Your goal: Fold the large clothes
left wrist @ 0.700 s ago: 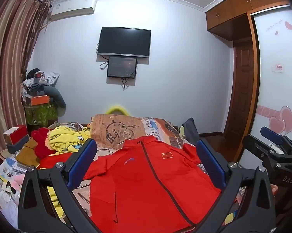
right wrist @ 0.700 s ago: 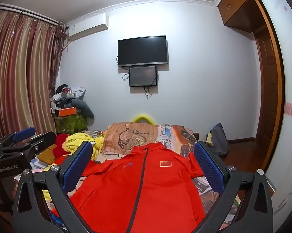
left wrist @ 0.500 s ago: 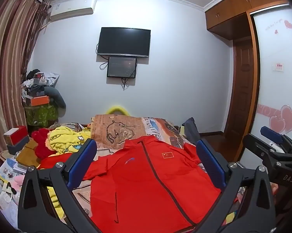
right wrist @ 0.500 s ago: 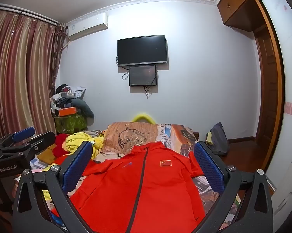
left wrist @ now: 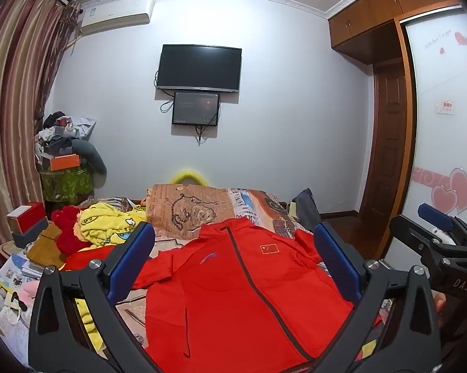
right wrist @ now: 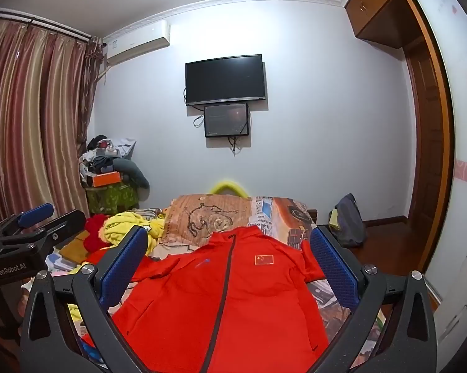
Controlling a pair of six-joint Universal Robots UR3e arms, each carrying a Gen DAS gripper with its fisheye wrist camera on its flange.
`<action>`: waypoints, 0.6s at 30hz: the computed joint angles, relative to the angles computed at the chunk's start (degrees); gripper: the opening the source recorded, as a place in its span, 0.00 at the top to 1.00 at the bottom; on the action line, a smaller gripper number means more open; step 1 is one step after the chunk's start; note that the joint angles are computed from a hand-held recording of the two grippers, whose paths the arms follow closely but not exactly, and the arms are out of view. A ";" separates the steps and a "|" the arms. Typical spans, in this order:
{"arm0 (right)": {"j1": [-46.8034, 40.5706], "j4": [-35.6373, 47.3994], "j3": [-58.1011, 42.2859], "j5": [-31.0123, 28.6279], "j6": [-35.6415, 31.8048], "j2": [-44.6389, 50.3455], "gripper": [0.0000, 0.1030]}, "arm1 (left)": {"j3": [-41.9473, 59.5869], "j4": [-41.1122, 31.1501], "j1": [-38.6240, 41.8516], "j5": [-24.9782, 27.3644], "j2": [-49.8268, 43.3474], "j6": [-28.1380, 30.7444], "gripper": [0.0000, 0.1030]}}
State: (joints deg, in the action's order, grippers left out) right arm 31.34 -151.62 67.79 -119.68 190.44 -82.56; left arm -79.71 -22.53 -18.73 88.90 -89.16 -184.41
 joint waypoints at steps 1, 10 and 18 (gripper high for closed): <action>0.03 0.12 -0.13 -0.02 0.06 0.04 0.00 | -0.09 0.12 -0.02 0.05 0.01 -0.05 0.00; -0.43 0.87 -0.18 0.52 0.08 -0.44 0.00 | -1.11 0.54 0.42 -0.27 0.39 -0.12 0.00; -0.28 1.39 -0.50 0.34 0.34 -0.17 0.00 | -0.25 -0.34 0.80 -0.55 -0.37 -0.68 0.00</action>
